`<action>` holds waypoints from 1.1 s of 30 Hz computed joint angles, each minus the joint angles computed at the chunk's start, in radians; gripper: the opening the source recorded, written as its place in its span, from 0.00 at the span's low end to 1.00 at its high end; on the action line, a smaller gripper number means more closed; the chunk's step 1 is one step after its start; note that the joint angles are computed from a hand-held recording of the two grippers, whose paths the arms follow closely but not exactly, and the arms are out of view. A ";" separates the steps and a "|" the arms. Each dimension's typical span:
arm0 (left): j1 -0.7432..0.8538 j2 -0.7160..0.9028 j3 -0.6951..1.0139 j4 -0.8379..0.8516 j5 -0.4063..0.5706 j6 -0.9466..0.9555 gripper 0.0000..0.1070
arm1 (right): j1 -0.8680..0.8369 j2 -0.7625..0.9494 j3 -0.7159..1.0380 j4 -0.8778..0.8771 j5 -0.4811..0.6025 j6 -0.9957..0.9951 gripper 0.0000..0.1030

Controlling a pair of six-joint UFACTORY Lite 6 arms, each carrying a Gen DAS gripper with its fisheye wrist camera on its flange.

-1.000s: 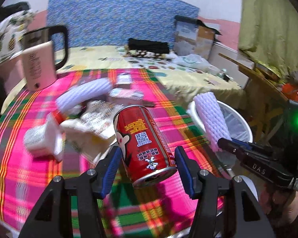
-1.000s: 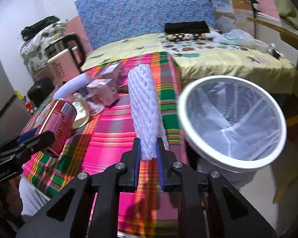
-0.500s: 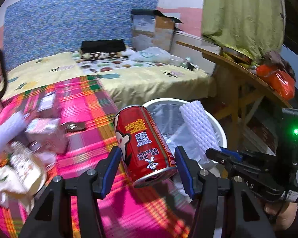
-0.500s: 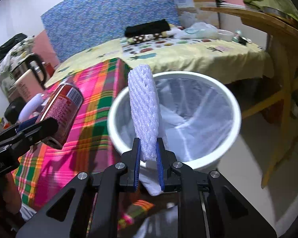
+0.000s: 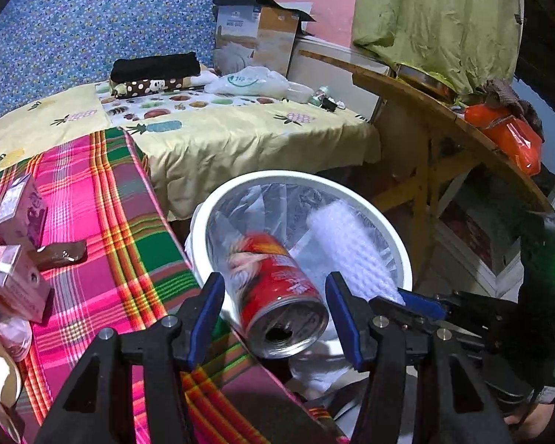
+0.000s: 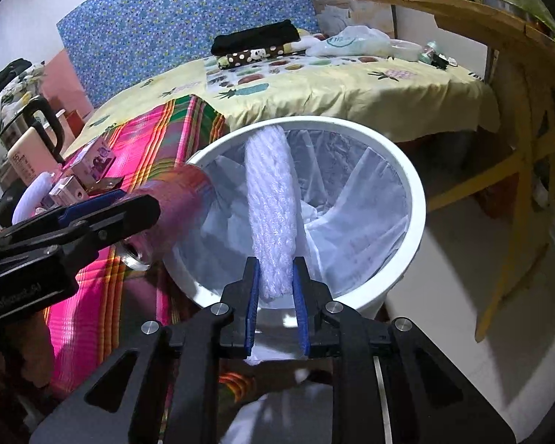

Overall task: Collect trash
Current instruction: 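Carry the foam net and red can to the white bin and open both tools, then move both tools back over the table toward the remaining trash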

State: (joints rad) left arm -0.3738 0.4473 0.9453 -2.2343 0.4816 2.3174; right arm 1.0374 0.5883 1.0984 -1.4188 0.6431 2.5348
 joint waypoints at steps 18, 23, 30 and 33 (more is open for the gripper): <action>0.075 -0.113 -0.127 -0.004 0.016 -0.007 0.55 | 0.051 -0.045 -0.023 -0.051 0.046 0.053 0.53; 0.135 -0.188 -0.229 -0.035 0.054 0.052 0.55 | 0.090 -0.029 0.025 -0.020 0.074 0.000 0.53; 0.237 -0.292 -0.365 -0.127 0.066 0.162 0.55 | 0.118 0.021 0.110 -0.021 0.068 -0.060 0.53; 0.284 -0.327 -0.416 -0.164 0.065 0.212 0.55 | 0.134 0.052 0.154 -0.010 0.075 -0.081 0.53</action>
State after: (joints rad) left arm -0.0894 0.1202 0.5297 -2.3988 0.5464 2.5295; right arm 1.1712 0.6402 1.2528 -1.4292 0.7183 2.4536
